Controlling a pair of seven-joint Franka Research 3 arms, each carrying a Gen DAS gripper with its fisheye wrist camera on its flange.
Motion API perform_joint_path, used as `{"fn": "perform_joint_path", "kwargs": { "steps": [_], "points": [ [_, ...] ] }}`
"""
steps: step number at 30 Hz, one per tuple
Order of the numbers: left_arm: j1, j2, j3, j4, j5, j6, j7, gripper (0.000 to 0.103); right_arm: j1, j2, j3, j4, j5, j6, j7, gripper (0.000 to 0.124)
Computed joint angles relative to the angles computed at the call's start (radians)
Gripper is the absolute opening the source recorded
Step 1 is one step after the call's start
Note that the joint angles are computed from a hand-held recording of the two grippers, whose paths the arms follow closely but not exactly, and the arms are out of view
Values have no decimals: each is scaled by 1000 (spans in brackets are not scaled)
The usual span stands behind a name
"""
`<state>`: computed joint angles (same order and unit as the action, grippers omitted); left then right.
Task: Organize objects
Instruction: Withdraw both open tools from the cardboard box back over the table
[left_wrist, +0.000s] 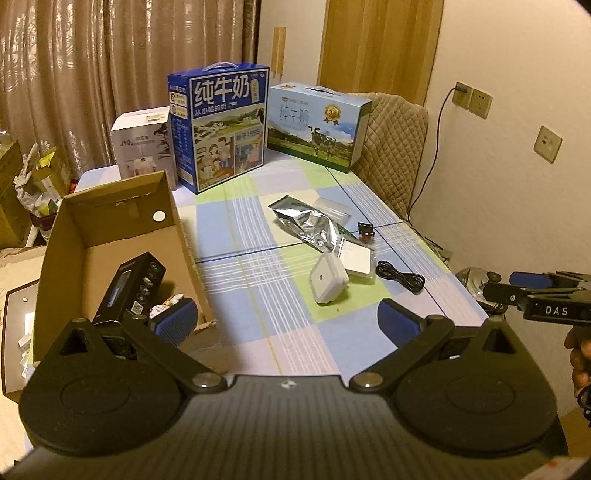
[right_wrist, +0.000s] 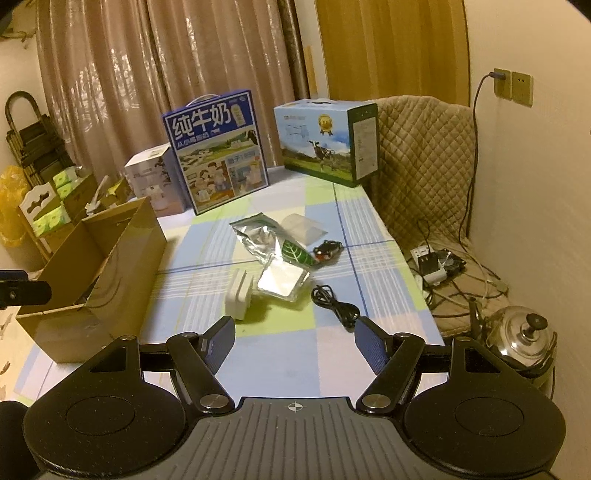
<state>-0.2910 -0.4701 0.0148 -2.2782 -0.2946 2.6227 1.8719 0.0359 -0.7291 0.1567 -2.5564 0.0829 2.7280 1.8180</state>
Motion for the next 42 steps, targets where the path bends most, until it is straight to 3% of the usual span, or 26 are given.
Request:
{"fn": "perform_joint_path", "kwargs": {
  "steps": [21,42],
  "points": [
    [-34,118,-47,41,-62,24,46,102,-35,57,-34,-9,-9,20,-33,69],
    [20,359,-157,171,-90,60,32,101,-14,293,-112,90,22,32,-189,69]
  ]
}}
